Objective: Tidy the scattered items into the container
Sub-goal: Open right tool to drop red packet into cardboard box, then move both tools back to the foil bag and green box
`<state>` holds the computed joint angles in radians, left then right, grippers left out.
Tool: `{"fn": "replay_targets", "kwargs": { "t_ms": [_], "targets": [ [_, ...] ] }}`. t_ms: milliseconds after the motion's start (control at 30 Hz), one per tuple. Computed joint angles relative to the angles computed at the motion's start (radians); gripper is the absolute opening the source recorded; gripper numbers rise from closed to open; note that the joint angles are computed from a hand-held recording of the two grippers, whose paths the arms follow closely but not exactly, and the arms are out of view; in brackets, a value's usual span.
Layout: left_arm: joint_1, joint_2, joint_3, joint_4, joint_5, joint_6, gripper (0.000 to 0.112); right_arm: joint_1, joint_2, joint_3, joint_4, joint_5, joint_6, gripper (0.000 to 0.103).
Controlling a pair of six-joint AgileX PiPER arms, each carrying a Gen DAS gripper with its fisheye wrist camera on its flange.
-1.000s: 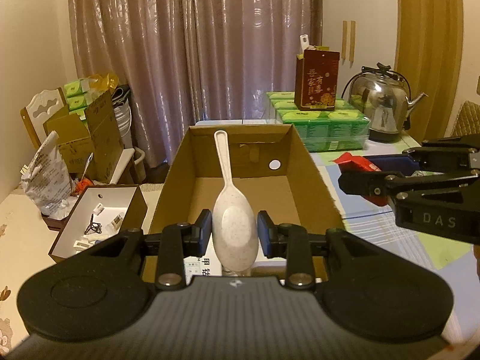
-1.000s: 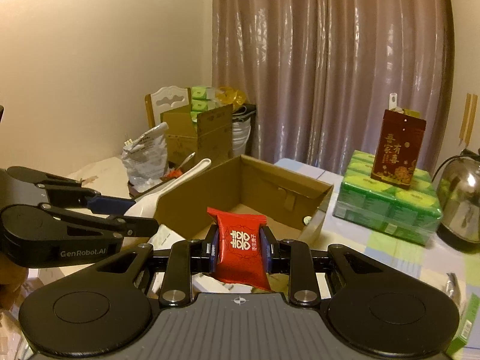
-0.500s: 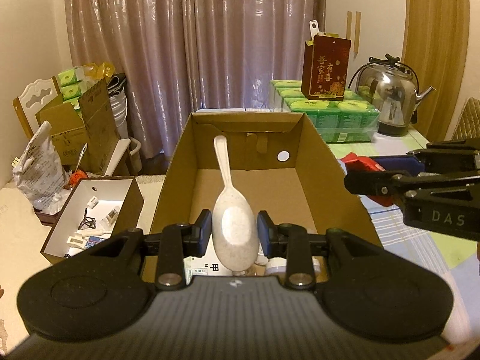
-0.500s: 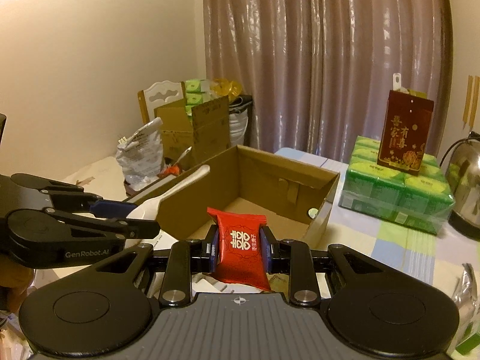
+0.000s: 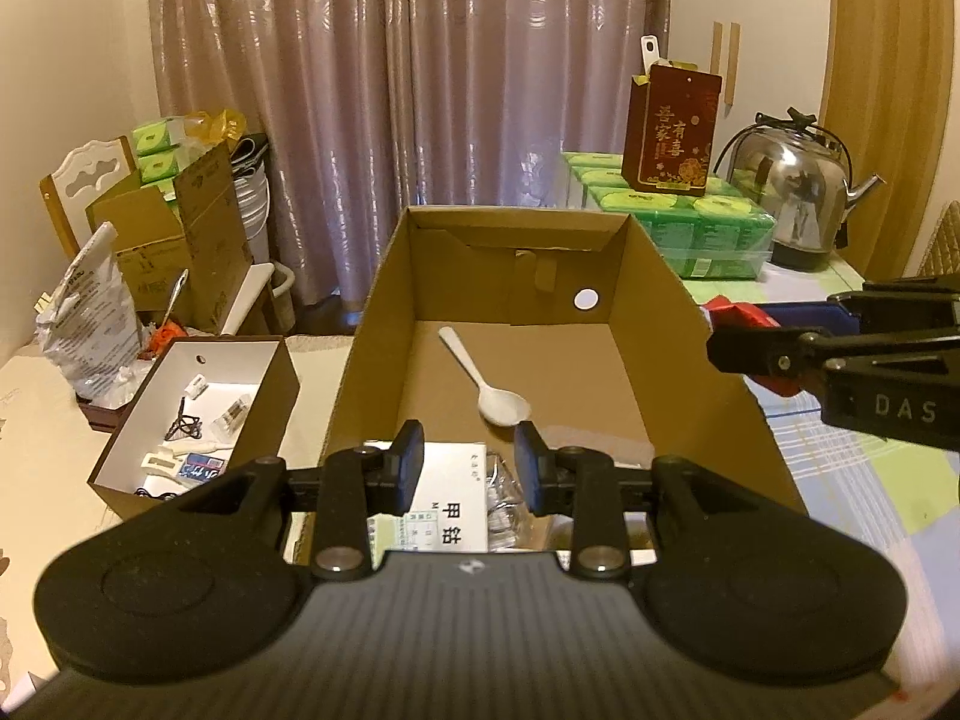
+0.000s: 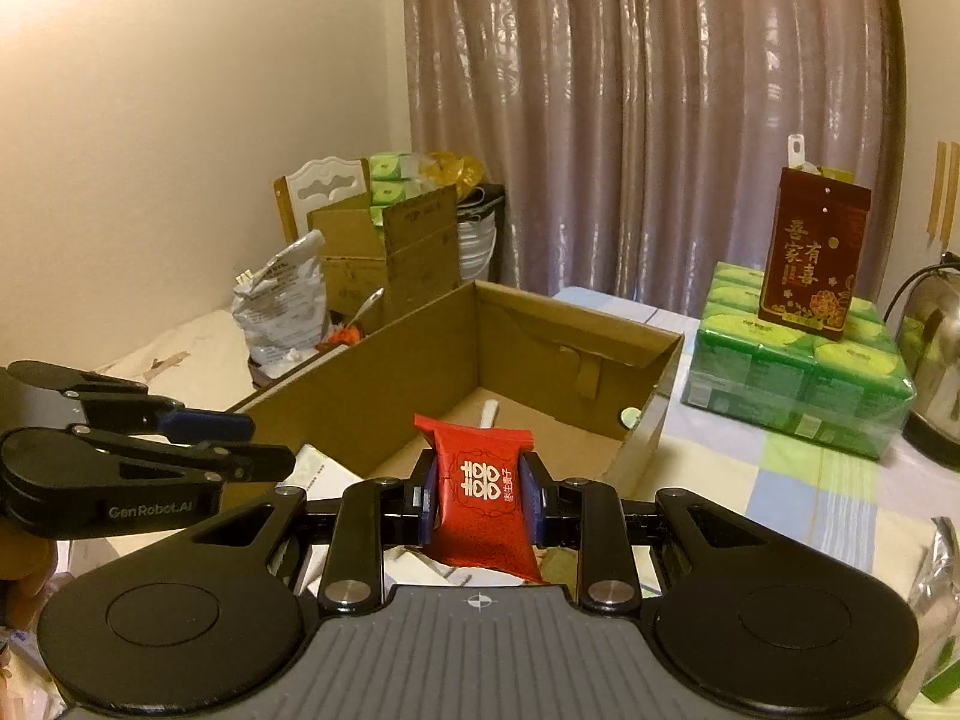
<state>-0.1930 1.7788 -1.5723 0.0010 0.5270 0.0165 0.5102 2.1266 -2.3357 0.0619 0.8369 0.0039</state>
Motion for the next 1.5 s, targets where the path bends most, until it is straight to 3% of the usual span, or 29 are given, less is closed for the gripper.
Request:
{"fn": "replay_targets", "kwargs": {
  "t_ms": [667,800,867,933,1000,1500],
  "targets": [
    [0.012,-0.026,0.031,-0.014,-0.011,0.012,0.028,0.030,0.062,-0.115,-0.014,0.060,0.022,0.025],
    [0.017,-0.036,0.043,-0.013,-0.019,0.008,0.034,0.032,0.090,-0.165,-0.002,0.078,0.041,0.025],
    [0.020,-0.038,0.044,-0.010,-0.019,0.006,0.034,0.029,0.137,-0.259,0.007,0.129,0.050,0.030],
    [0.023,-0.040,0.046,-0.013,-0.020,0.008,0.035,0.027,0.142,-0.269,0.000,0.124,0.064,0.057],
    [0.023,-0.040,0.048,-0.010,-0.021,0.006,0.036,0.023,0.107,-0.200,-0.001,0.072,0.069,0.065],
    [0.011,-0.047,0.060,0.001,-0.022,-0.005,0.042,-0.009,-0.022,0.036,-0.003,-0.012,0.084,0.066]
  ]
}}
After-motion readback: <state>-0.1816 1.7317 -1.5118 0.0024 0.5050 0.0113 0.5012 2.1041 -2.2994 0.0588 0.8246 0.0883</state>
